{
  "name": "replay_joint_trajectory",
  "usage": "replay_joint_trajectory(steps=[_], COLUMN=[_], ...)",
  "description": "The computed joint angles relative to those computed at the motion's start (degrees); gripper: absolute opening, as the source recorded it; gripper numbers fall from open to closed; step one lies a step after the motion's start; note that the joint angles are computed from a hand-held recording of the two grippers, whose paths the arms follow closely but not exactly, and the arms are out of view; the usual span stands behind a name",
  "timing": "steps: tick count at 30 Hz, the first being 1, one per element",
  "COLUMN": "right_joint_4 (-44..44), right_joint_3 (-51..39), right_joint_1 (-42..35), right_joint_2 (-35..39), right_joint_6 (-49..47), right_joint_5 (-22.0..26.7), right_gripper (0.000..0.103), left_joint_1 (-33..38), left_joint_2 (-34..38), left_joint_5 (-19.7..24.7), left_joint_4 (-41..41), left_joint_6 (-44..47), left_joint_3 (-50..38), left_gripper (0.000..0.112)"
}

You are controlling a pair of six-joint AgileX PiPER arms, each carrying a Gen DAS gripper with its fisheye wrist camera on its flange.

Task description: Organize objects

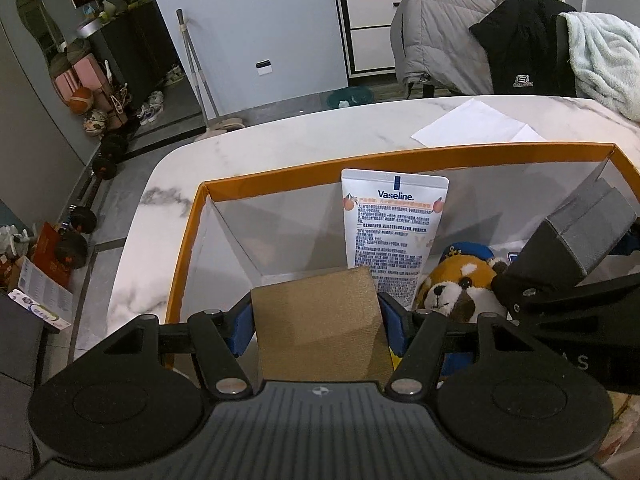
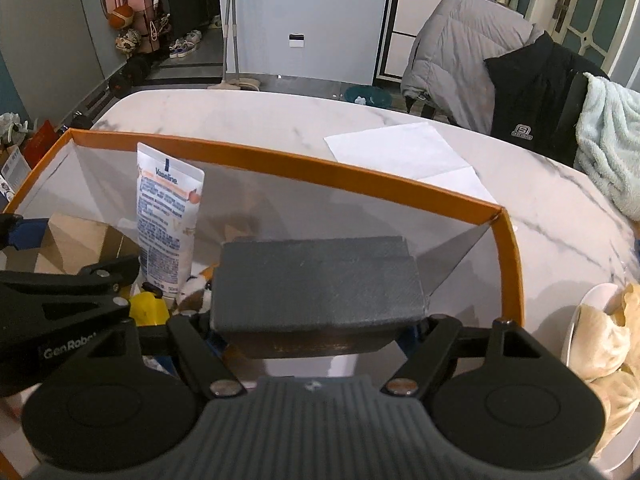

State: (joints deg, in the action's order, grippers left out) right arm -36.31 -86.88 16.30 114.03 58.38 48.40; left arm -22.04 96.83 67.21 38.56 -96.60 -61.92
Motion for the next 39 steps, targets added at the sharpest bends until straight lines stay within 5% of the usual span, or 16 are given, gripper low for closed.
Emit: replay_joint_trajectory(steps=[21,27,31,39], right_joint_4=[-1.3,-5.0,-9.9,-13.0], right_joint_3=[0.6,1.8,1.5,4.1], right_joint_1=[0.3,1.4,3.0,3.0], right_joint_2=[-0.5,-1.2,-0.7,-2.2], right_joint_6=[-0.9,1.4,5.5,8.8], right_joint_5=[-0.6,-0.9,1.8,-0.2], right_gripper=[0.079,0.081,0.094,0.094], left_joint_1=[0.5,-0.5,-1.4,-3.7], left_joint_2=[-0.5,-1.1,-2.5,-5.0], left_joint_5=[-1.8,-2.1,-2.8,-3.8], left_joint_4=[1.1,3.3,5.5,10.2], left_joint_6=[1.1,-2.3,-6.0,-14.9], left_joint_3=[0.7,2.0,4.0,8.4], left_gripper=[0.075,0.076,0.076,0.08])
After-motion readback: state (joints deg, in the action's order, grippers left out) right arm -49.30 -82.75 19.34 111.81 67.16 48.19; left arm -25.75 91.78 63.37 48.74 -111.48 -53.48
